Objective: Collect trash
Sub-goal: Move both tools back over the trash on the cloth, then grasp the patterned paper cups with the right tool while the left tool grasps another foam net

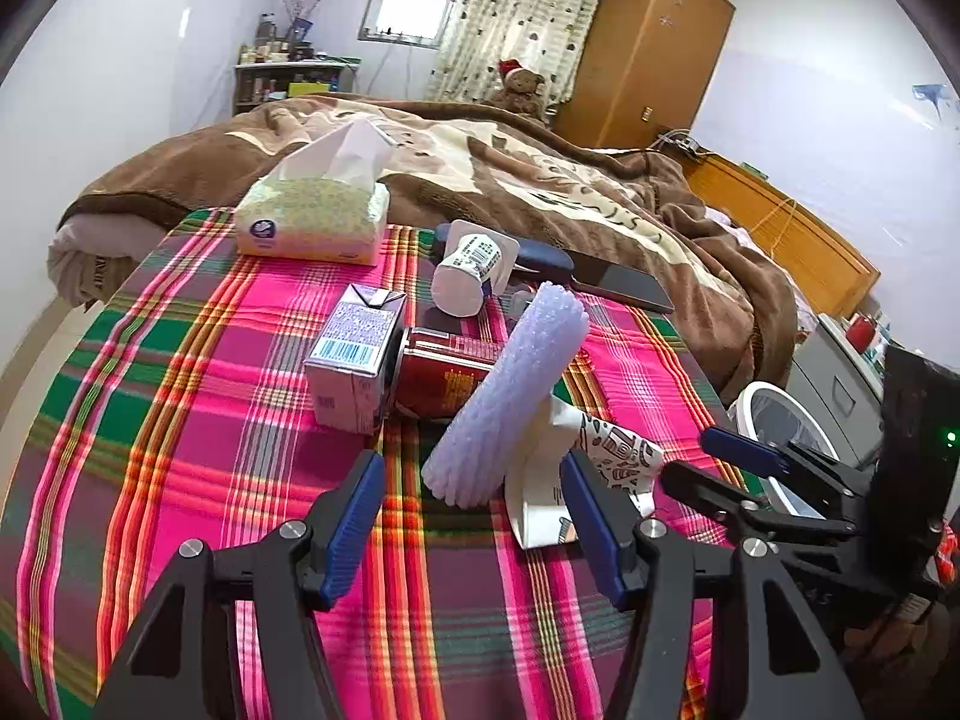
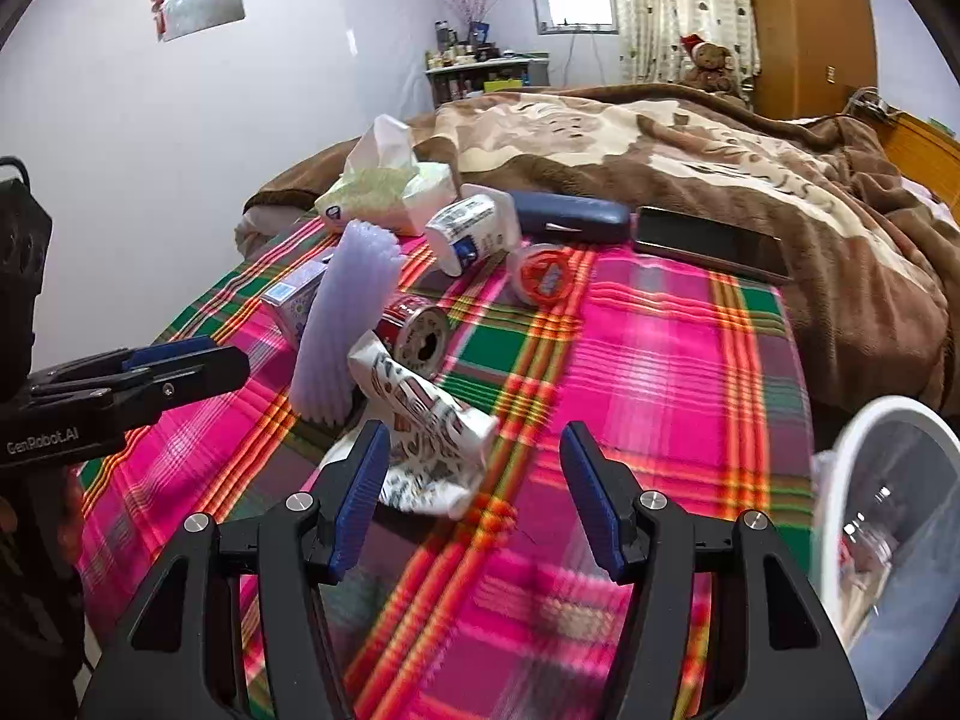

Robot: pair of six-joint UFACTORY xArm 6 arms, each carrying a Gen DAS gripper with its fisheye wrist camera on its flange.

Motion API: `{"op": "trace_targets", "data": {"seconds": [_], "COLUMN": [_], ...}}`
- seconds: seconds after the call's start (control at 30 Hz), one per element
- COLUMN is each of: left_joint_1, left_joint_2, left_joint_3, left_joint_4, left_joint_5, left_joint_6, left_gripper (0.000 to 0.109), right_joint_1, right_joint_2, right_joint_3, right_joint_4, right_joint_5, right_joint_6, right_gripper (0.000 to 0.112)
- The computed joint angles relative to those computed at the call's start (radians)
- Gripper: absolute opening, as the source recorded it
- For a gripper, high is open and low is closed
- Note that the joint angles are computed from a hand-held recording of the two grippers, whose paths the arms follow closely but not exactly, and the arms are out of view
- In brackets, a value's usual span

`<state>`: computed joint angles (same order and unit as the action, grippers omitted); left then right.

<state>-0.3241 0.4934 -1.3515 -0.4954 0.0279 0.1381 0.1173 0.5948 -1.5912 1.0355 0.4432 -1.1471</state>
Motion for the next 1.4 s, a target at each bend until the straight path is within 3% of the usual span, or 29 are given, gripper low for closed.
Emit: {"op": "trace_targets", "data": {"seconds": [0.1, 0.53, 0.57, 0.77, 1.17, 1.33, 1.4], "left_joint_1": [0.002, 0.031, 0.031, 0.028, 0.03, 0.028, 0.024], "left_joint_2": [0.029, 0.129, 0.135, 0.168, 0.262, 0.305, 0.323], "left_joint_3": [-0.053, -0.203, -0.212, -0.265, -0.4, -0.458, -0.483], "left_joint_4": [-0.12, -0.108, -0.116, -0.098, 0.06, 0.183, 0.156], "left_joint_5": [0.048, 0.164, 0.169, 0.196, 0.269, 0.295, 0.31], "left_joint_6": [0.127, 0.163, 0.174, 0.177, 0.062, -0.031, -0.003], "left_gripper": [0.061, 0.061, 0.061, 0.061, 0.061, 0.061, 0.061], "right_joint_1": [-0.001, 0.011, 0.01, 0.001, -0.037, -0.05, -0.056], "right_joint_2": [0.043, 0.123, 0.122, 0.121, 0.099, 0.098, 0.102], "right_joint_3": [-0.058, -0.157, -0.155, -0.154, -0.118, -0.113, -0.114], "right_joint_4": [-0.046, -0.168, -0.167, -0.167, -0.167, -0.176, -0.173], "right_joint_5": [0.053, 0.108, 0.109, 0.125, 0.1, 0.078, 0.075], "right_joint_6": [0.03, 0.117, 0.12, 0.134, 0.174, 0.21, 0.223], "right_gripper": [0.06, 0.059, 0.05, 0.036, 0.031, 0.031, 0.031]}}
